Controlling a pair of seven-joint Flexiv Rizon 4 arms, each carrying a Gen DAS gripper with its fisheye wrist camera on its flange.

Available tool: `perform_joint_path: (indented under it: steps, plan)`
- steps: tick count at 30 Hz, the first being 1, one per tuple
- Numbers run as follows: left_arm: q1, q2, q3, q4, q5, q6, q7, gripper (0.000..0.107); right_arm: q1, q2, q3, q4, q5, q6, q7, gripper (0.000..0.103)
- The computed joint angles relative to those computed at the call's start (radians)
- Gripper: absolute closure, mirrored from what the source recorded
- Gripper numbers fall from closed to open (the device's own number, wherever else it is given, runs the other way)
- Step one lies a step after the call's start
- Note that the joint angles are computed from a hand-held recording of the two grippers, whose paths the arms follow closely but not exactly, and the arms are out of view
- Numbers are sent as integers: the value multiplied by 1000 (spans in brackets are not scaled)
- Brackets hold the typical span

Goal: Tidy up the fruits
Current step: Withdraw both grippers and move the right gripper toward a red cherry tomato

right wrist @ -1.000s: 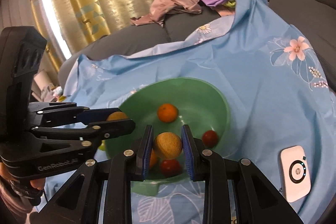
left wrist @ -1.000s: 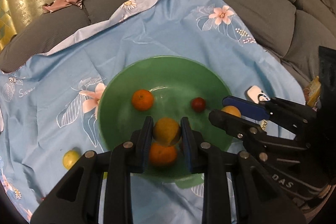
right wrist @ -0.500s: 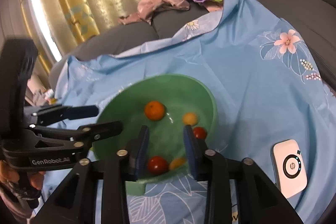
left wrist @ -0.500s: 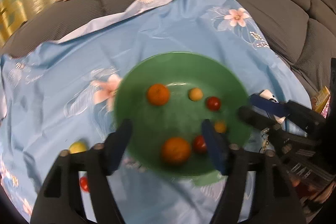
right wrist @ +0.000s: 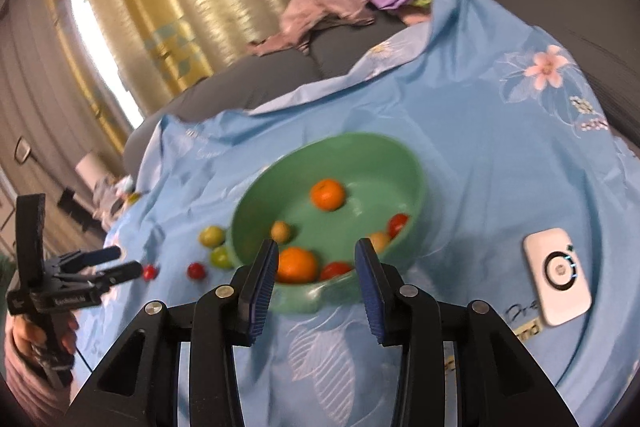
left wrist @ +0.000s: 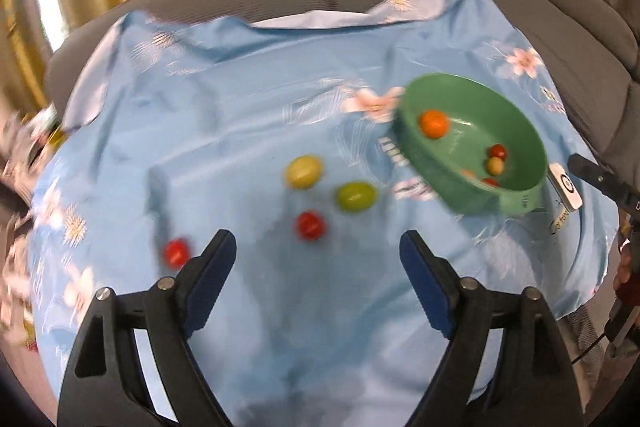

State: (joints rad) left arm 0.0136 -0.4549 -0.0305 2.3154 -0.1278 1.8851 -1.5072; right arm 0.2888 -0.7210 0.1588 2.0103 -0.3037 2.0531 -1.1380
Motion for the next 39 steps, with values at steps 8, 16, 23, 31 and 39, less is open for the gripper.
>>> perform_joint_path:
  steps: [8,16,23,31,39]
  plan:
    - [85,71,26,187,36,88,-76,23,-2,2,56,3,-80,-36,-20,63]
    - [184,74,-1,251,126,137,-144,23,13,6,89,8,-131,-86,-38,63]
    - [139,67,47,263,115,176,-124,23,-4,-23,157,-28,-186,-174,-54,63]
    - [400,22,-112,237,343,219,-216,23,5,-77,232,-104,-211,-280,-112,63]
    - [635,-77,-288,151,541,231,-282,24,78,-117,198,-205,-143,-392,-167,63]
